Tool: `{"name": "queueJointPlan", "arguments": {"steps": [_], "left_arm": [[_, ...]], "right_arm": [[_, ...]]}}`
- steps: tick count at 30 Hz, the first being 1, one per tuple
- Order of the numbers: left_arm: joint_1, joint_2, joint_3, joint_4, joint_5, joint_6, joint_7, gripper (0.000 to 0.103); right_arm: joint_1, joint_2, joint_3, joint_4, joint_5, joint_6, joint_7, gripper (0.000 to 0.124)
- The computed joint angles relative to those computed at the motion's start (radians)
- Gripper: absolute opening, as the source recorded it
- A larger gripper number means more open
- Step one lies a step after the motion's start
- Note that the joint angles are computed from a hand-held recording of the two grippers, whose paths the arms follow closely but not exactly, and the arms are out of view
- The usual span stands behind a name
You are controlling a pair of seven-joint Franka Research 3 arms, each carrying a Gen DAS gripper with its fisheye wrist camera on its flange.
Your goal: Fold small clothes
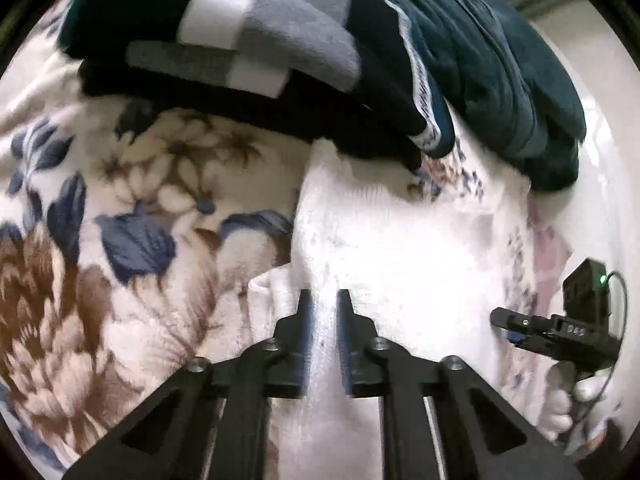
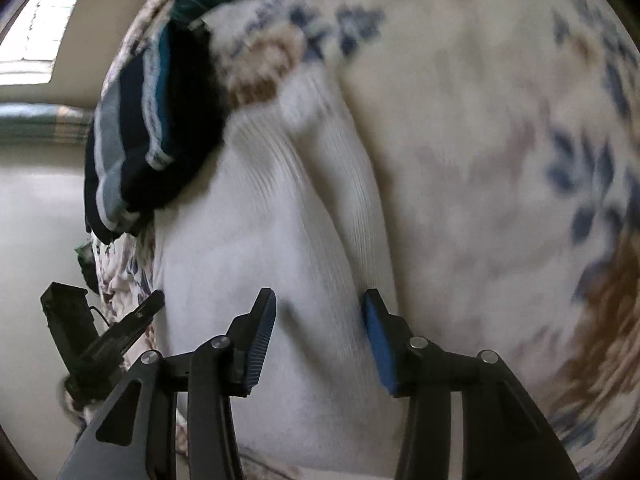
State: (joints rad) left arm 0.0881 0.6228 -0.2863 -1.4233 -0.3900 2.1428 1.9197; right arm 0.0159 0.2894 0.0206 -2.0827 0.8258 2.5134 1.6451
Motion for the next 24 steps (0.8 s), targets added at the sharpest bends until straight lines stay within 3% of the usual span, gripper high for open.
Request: {"name": "queueJointPlan", "arguments": {"steps": [1,2,6,11,13,14,15,16,17,19,21,24], "left_arm": [[-0.007,-0.01,0.005,-0.017,0.013,0.032,0.008,0.008],[-0.009,-0.003,0.009,-0.006,0.02,0.038,0.001,0.007],[-0.014,0.042,0.027,0.039,0.054,0.038,-0.05,0.007],[0.01,0.029,0.006,0.033,0.044,0.002,-0.05,0.009],[0.047,0.033,-0.018,0.047,-0.032,-0.036,-0.061,0.012],[0.07,0.033,-0.029,0.047,-0.079,-0.05,-0.061,0.023],[0.082,0.031,-0.031,0.04,-0.104,-0.052,-0.053,0.04],[0.092,0.027,-0.032,0.028,-0.127,-0.05,-0.044,0.049],[0.102,0.027,-0.033,0.016,-0.153,-0.051,-0.042,0.062],[0.135,0.059,-0.046,0.02,-0.227,-0.116,-0.055,0.062],[0.139,0.087,-0.043,0.03,-0.252,-0.174,-0.079,0.062],[0.138,0.09,-0.047,0.006,-0.286,-0.177,-0.055,0.065]], "right_arm": [[0.001,-0.002,0.007,-0.01,0.017,0.019,-0.018,0.017],[0.018,-0.014,0.006,-0.03,0.004,0.068,-0.014,0.013],[0.057,-0.056,-0.021,-0.093,-0.087,0.174,0.098,0.008],[0.027,-0.037,0.002,-0.071,-0.036,0.13,0.065,0.009],[-0.002,-0.029,0.011,-0.047,0.025,0.074,0.022,0.026],[-0.024,-0.036,0.016,-0.049,0.079,0.051,-0.023,0.035],[-0.031,-0.046,0.016,-0.059,0.118,0.058,-0.059,0.052],[-0.036,-0.056,0.013,-0.072,0.146,0.065,-0.089,0.064],[-0.046,-0.061,0.015,-0.083,0.195,0.064,-0.14,0.067],[-0.081,-0.053,0.021,-0.093,0.338,-0.002,-0.293,0.074],[-0.101,-0.025,0.019,-0.089,0.439,-0.084,-0.398,0.075],[-0.106,0.037,0.018,-0.06,0.492,-0.19,-0.489,0.075]]}}
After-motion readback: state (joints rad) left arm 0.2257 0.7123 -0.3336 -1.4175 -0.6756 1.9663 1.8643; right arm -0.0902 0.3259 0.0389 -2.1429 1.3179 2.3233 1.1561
